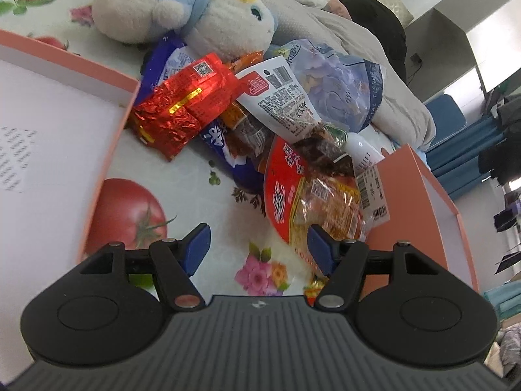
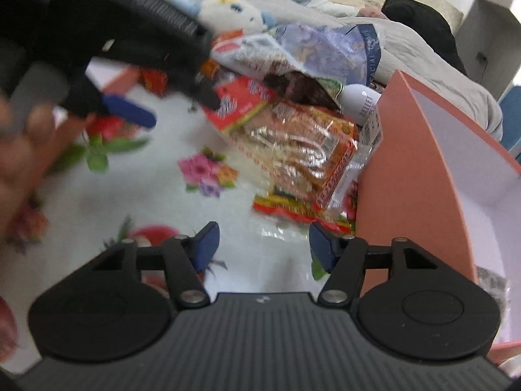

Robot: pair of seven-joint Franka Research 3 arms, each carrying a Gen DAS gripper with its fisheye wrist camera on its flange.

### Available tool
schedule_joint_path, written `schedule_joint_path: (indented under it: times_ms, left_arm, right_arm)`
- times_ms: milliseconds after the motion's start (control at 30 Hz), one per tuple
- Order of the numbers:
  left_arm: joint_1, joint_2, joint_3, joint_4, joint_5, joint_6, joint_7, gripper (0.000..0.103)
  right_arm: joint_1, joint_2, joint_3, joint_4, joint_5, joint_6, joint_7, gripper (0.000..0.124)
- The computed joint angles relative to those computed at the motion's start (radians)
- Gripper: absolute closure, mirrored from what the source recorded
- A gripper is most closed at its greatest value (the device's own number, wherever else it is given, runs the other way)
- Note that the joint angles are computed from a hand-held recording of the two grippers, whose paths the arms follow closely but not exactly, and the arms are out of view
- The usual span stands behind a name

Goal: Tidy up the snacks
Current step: 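Grasp a red snack packet with right gripper while left gripper grasps another packet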

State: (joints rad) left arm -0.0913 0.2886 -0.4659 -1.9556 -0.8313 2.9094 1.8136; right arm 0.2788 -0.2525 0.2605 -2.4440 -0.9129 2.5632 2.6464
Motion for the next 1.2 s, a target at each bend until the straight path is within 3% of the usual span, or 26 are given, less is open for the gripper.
schedule_joint_path:
  times_ms: [100,267,533,733,900,933,1067,1133,1200]
  left_arm:
    - [0.006,0.043,-0.012,0.038,-0.007,0.003,0.011,0.037]
    - [0.041,0.091,-0.053,0.082,-0.036,-0.003,0.045,0.043]
    - [0.075,0.160,-0.105,0.148,-0.051,0.001,0.067,0.044]
    - [0.083,0.219,-0.123,0.216,-0.024,-0.040,0.051,0.044]
    - [0.047,0.251,-0.099,0.257,0.053,-0.075,-0.004,0.044]
    - [0.048,0.254,-0.105,0.258,0.060,-0.074,-0.002,0.046]
    - [0.035,0.259,-0.101,0.266,0.116,-0.096,-0.025,0.083]
    - [0.032,0.249,-0.105,0.255,0.131,-0.088,-0.023,0.095]
    - [0.027,0.236,-0.105,0.241,0.148,-0.065,-0.025,0.098]
  right_arm:
    - [0.000,0.013,0.030,0.009,-0.093,-0.067,0.011,0.067]
    - [0.037,0.066,0.022,0.050,-0.230,-0.189,0.016,0.067]
    - [0.092,0.111,-0.032,0.085,-0.324,-0.222,0.017,0.067]
    - [0.105,0.140,-0.061,0.106,-0.315,-0.198,0.009,0.099]
    - [0.110,0.153,-0.072,0.110,-0.333,-0.183,0.009,0.110]
    - [0.110,0.154,-0.075,0.110,-0.328,-0.180,0.006,0.113]
    - [0.102,0.145,-0.085,0.101,-0.319,-0.146,0.012,0.118]
    - [0.099,0.135,-0.084,0.095,-0.312,-0.138,0.011,0.118]
    - [0.094,0.119,-0.082,0.086,-0.309,-0.126,0.021,0.119]
